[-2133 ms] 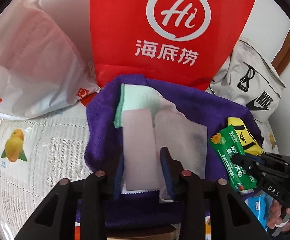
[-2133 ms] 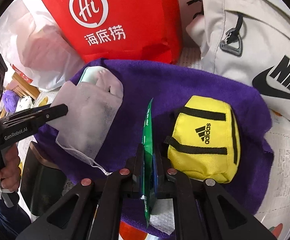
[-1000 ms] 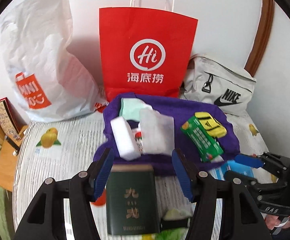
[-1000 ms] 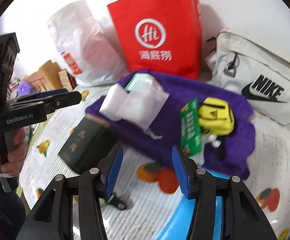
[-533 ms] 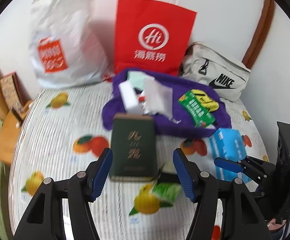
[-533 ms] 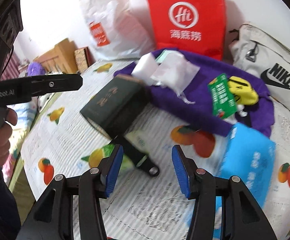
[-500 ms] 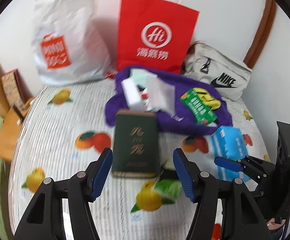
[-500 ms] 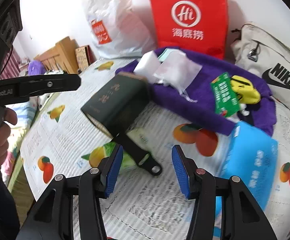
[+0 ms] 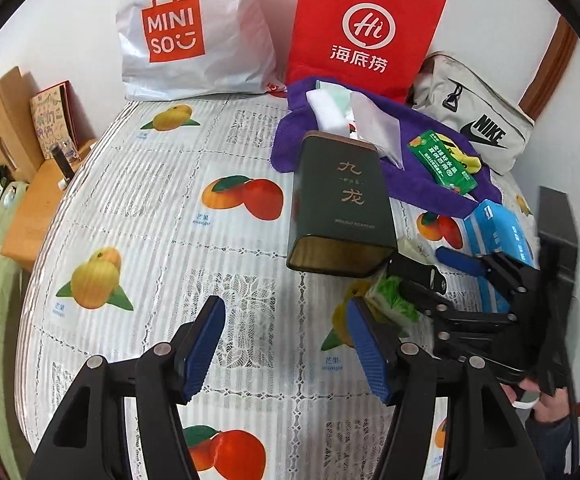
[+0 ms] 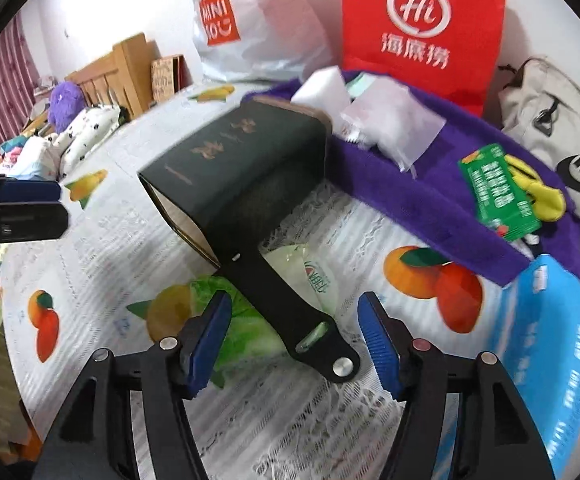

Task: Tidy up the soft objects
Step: 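Move the left gripper to the green-wrapped tissue pack while the right approaches the blue tissue box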

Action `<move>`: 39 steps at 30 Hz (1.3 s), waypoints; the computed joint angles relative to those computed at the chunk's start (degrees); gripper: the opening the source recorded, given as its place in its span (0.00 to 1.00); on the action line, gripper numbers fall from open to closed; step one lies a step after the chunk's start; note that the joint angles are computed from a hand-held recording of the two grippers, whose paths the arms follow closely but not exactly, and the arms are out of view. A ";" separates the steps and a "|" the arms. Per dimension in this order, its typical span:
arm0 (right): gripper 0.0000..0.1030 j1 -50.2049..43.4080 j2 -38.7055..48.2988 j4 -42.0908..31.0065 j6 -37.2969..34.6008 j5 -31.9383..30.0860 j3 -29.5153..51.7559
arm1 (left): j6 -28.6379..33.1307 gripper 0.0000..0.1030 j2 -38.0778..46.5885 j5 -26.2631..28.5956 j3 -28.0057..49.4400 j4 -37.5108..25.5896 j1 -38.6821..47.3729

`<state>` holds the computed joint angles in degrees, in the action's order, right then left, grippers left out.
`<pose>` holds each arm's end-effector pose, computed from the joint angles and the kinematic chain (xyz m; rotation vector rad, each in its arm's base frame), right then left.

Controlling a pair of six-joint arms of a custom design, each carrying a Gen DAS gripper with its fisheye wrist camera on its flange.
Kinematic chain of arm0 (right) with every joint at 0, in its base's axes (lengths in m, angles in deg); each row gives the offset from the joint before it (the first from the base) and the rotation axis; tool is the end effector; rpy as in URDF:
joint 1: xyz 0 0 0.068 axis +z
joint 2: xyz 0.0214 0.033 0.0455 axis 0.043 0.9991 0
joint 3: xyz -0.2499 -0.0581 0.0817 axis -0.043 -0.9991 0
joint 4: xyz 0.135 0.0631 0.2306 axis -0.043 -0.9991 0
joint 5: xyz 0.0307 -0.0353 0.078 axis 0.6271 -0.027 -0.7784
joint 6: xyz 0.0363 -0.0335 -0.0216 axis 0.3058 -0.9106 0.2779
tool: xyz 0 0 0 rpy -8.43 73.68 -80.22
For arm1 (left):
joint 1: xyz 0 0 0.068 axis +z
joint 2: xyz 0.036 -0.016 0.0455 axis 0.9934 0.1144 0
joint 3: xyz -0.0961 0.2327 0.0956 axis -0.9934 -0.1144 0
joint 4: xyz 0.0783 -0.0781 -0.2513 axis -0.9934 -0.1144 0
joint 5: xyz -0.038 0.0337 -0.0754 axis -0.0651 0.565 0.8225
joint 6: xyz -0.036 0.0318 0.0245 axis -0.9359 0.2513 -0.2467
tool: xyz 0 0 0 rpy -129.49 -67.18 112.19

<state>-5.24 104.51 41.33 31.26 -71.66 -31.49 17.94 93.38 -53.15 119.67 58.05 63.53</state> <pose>0.2856 -0.0336 -0.0157 -0.0400 2.5318 0.0740 0.3470 -0.1329 0.0674 0.6132 2.5745 -0.3503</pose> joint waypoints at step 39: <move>0.13 -9.99 -4.52 11.46 -4.21 -10.39 -17.60 | -0.64 0.63 1.39 -1.97 -4.33 2.27 -8.33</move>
<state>-15.24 99.99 52.79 27.06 -82.05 -49.09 17.30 94.76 -55.13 115.35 60.33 55.21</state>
